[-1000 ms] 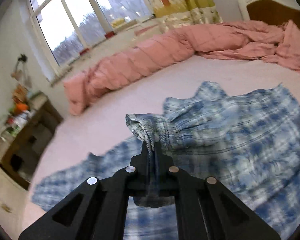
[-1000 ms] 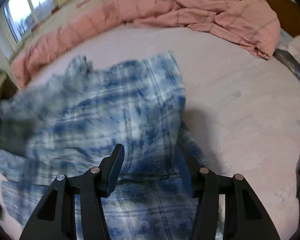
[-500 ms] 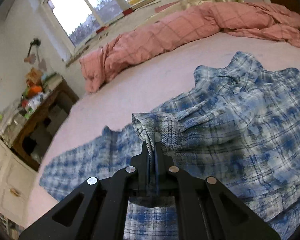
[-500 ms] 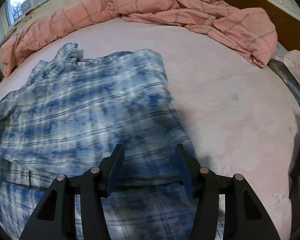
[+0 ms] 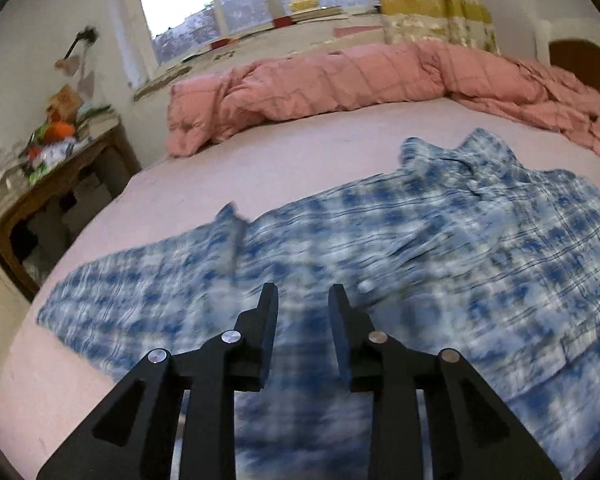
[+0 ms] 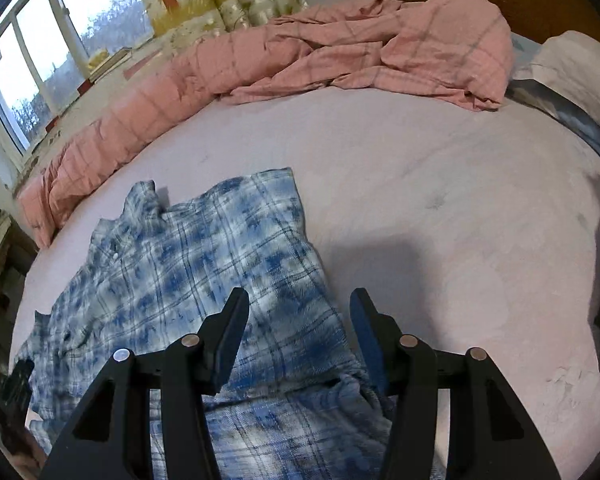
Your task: Fold large clothes
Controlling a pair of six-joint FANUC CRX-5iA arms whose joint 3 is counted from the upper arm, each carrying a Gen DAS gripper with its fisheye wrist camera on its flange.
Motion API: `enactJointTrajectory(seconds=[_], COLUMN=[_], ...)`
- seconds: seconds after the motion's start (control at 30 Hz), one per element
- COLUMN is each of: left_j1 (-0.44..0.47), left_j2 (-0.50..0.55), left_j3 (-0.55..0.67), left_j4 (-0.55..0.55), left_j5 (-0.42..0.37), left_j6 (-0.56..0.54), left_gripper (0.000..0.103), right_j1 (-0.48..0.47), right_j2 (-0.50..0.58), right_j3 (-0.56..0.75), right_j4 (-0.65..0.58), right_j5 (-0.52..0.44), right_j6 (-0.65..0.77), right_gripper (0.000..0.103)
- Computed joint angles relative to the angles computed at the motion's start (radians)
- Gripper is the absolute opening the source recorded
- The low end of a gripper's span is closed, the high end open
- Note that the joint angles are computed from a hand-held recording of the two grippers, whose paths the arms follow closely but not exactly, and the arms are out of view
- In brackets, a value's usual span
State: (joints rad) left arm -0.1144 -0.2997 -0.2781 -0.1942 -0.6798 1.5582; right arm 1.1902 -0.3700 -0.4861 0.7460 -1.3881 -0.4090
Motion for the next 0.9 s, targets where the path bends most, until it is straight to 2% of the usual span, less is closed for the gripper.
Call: enactJointTrajectory(seconds=[0.13,0.23,0.33,0.37,0.43,0.53,0.63,0.7,0.8,0.9], left_j1=[0.169,0.298,0.403,0.448,0.517,0.568,0.604,0.639,0.681,0.720], left_j2=[-0.083,-0.119,-0.129,-0.129,-0.114,-0.069,-0.063,-0.054,-0.037,-0.008], left_j3=[-0.111,-0.186,-0.237,-0.268,-0.304,-0.282,-0.284,-0.297,-0.299,-0.300], left_j4=[0.219,0.422,0.563,0.652,0.773,0.776,0.764,0.817,0.839,0.892], left_j5=[0.058,0.084,0.091,0.094,0.080,0.051,0.073,0.061,0.061,0.036], left_j6=[-0.215,-0.399,-0.493,-0.533,-0.562,-0.516,-0.496,-0.531,-0.531,-0.547], left_gripper=[0.027,0.034,0.042,0.045,0.045,0.045,0.045,0.045,0.045,0.050], right_j1=[-0.001,0.015,0.028,0.034,0.044,0.050,0.050,0.048,0.046,0.050], right_j2=[0.032,0.059,0.079,0.090,0.111,0.116,0.133,0.143,0.151,0.163], right_j3=[0.028,0.050,0.067,0.074,0.090,0.094,0.106,0.113,0.118,0.126], right_j4=[-0.009,0.011,0.031,0.036,0.038,0.052,0.052,0.045,0.042,0.045], right_j5=[-0.010,-0.032,-0.049,-0.061,-0.096,-0.078,-0.084,-0.083,-0.080,-0.091], right_j6=[0.035,0.056,0.077,0.083,0.082,0.109,0.118,0.132,0.142,0.152], right_gripper=[0.055,0.055,0.055,0.055,0.055,0.055,0.055,0.055,0.055,0.055])
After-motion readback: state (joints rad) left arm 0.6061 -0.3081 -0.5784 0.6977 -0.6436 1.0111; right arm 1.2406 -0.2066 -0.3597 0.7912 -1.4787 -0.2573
